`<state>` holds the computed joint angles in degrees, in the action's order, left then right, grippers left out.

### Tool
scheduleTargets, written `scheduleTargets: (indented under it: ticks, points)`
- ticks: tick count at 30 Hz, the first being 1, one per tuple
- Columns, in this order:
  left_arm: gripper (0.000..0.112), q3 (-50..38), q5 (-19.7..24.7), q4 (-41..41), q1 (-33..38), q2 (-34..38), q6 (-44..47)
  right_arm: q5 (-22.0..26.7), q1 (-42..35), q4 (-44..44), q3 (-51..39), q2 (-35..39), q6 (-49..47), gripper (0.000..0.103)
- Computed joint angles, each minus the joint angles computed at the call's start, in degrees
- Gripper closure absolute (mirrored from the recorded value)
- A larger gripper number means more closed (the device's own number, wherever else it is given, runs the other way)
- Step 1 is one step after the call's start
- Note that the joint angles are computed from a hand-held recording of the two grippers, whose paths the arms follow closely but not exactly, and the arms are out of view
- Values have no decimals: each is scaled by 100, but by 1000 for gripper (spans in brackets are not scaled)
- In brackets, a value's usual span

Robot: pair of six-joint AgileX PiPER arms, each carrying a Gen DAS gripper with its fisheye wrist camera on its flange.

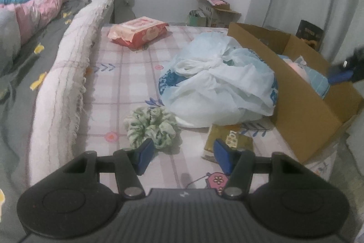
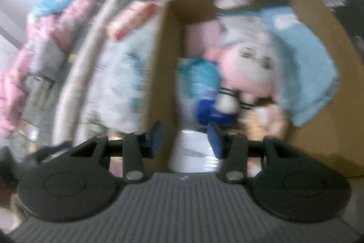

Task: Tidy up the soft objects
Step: 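Close the right tool on the gold snack packet while the left tool approaches the green scrunchie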

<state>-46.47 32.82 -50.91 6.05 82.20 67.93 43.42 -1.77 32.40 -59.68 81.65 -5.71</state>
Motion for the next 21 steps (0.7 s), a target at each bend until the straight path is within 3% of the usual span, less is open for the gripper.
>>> scheduleTargets:
  ticks: [5,9,13,21]
  points:
    - [51,-44,-305,-88,-106,177,298,-331,919,998,-67,157,-518,56]
    - [51,-515,-355,277,-164,722,-132,-189,1874,374,-880,915,-165,47]
    - [40,-1011,-306,639,-247,1195,-563,389,2706,-1233,-2179,1912,665,36]
    - [38,-1823,-419,1849,-591,2075,-1966,1843,3215,-2242,-4320,3696,689,29]
